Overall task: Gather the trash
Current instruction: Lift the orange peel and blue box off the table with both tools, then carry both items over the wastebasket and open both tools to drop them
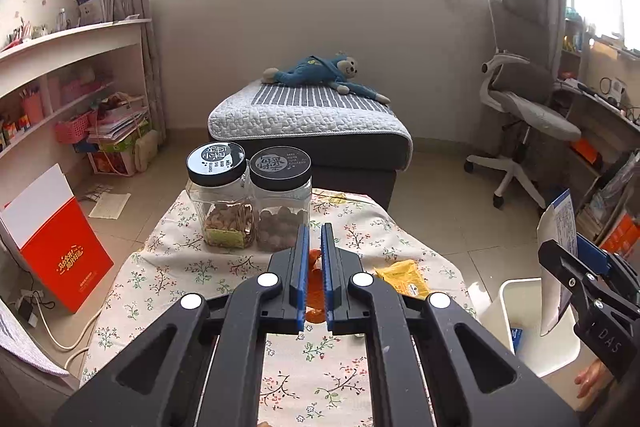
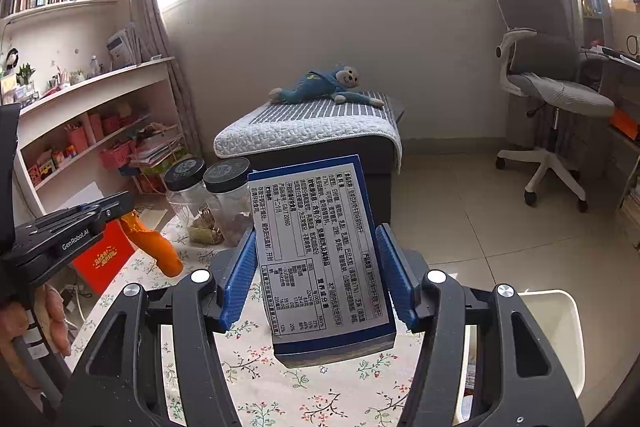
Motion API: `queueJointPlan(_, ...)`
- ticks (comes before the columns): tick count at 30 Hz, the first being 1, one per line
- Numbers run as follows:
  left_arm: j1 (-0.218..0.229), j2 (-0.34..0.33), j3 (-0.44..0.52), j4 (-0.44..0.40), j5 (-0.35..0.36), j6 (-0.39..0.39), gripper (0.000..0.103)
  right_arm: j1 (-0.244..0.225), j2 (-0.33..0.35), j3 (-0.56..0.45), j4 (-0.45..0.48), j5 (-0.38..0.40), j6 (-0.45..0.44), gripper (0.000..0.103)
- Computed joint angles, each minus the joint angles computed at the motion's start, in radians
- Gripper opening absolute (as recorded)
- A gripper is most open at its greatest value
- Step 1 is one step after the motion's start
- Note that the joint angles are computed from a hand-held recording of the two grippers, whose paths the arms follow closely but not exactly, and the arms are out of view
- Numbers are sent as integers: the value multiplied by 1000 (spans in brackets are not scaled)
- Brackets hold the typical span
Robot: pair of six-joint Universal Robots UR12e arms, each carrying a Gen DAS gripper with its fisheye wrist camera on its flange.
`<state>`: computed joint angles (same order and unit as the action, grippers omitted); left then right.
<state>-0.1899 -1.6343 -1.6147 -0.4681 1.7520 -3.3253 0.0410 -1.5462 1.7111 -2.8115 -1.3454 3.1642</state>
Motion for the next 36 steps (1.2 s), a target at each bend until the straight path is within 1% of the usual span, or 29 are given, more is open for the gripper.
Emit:
queueJointPlan(4, -21, -16, 14, 9, -9, 19, 6, -21, -9, 7, 3, -27, 10, 55)
queueJointPlan(8, -40, -30, 29, 11, -17, 27, 6, -41, -17, 17, -2, -73, 16, 55)
queueJointPlan(16, -87, -68, 75, 7, -46, 38, 6, -101, -38, 38, 25, -133, 73, 56)
queueJointPlan(18, -102, -80, 89, 11, -55, 43, 6, -115, -44, 44, 28, -149, 82, 56)
queueJointPlan(20, -115, -92, 104, 10, -80, 40, 6, -127, -50, 50, 32, -166, 90, 57)
queueJointPlan(21, -121, -99, 114, 6, -96, 36, 6, -134, -54, 54, 32, -176, 96, 61)
queueJointPlan(22, -129, -108, 126, 1, -113, 34, 6, -142, -56, 56, 28, -193, 105, 70)
queueJointPlan(24, -144, -122, 146, -6, -142, 39, 6, -154, -61, 63, 18, -229, 127, 79)
queueJointPlan(28, -186, -158, 191, -17, -170, 82, 6, -198, -77, 78, 18, -255, 219, 90)
queueJointPlan(30, -208, -179, 218, -27, -176, 103, 6, -217, -84, 82, 30, -265, 256, 92)
queueJointPlan(31, -217, -189, 233, -34, -186, 107, 6, -221, -85, 81, 39, -287, 265, 94)
queueJointPlan(34, -238, -219, 277, -59, -219, 108, 6, -218, -90, 87, 37, -405, 268, 95)
queueJointPlan(36, -252, -243, 315, -80, -242, 101, 6, -224, -93, 92, 35, -453, 279, 96)
